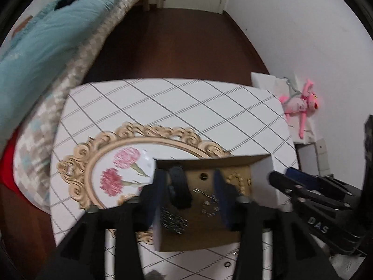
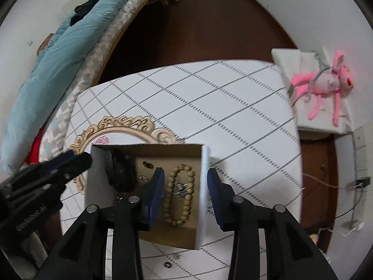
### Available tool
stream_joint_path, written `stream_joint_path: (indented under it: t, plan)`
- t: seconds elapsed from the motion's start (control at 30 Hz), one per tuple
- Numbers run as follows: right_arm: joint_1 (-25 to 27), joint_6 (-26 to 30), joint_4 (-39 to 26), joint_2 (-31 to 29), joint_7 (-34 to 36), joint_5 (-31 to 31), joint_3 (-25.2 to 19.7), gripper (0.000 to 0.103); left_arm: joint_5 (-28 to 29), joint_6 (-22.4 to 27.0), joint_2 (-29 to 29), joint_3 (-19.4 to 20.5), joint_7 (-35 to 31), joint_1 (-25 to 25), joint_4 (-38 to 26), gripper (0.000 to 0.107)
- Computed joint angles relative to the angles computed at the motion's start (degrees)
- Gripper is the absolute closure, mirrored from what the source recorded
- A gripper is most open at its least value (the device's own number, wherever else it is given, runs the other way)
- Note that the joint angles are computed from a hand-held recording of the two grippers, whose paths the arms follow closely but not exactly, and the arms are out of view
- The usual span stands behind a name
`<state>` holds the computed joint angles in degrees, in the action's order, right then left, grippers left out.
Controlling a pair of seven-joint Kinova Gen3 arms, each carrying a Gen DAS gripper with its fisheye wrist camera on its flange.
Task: Organize jewelry
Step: 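Drop the black ring into the box with the left gripper while the right drops the earring in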
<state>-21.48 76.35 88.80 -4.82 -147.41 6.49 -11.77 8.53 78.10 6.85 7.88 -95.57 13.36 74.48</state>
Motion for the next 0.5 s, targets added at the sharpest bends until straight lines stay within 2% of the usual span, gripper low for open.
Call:
stream_joint_path:
  t: [0.03,0.07,0.1,0.13,0.17,0.2,0.23,0.27,0.33,0.5]
  plan:
    - [-0.15,1.04,-0.52,0.15,-0.31,0.76,-0.32,0.062,-0.99,-0.57,-0.39,-0.08,0.51,0.23,0.17,0.042]
    - [-0.53,2.71,-1.29,0.64,-0.87,2.22,-0.93,0.060,-1.72,-1.12,-0.64,-0.15,0.74,0.31,0.38,0.038]
    - [-1.08,4.33,-1.97,1.14,-1.69,3.89,-1.56,0.050,-3.26,-1.92,-1.13,-0.10,1.24,0.72,0.92,0.038]
    - [-1.91,6.42,-2.88,1.94,-2.56,5.88,-2.30,0.032,-5.02,-2.60,-1.48,0.05,1.89,1.25,1.43,0.033]
    - [-2.71,8.04,-3.49,2.43,-3.04,7.21,-2.65,0.022,-6.28,-3.27,-1.70,0.15,2.40,1.60,1.90,0.024]
    - [-3.90,10.36,-4.07,3.24,-4.22,9.27,-3.39,0.006,-7.54,-4.23,-2.28,0.23,2.85,1.94,2.88,0.019]
    - [-4.99,12.06,-4.30,3.78,-5.22,10.64,-3.71,0.002,-8.28,-5.48,-3.20,0.25,2.83,2.05,4.48,0.010]
    - [-5.88,12.82,-4.09,3.90,-6.14,11.22,-3.73,0.002,-8.89,-6.08,-3.57,0.34,3.05,2.14,5.26,0.005]
    - [-7.23,13.98,-3.63,4.20,-7.42,11.68,-3.62,0.002,-10.74,-7.54,-4.60,0.51,4.09,2.42,7.71,0.005]
    - [-9.69,14.44,-2.87,3.74,-10.53,12.45,-3.90,0.000,-11.06,-8.50,-6.02,0.62,4.01,1.97,10.24,0.005]
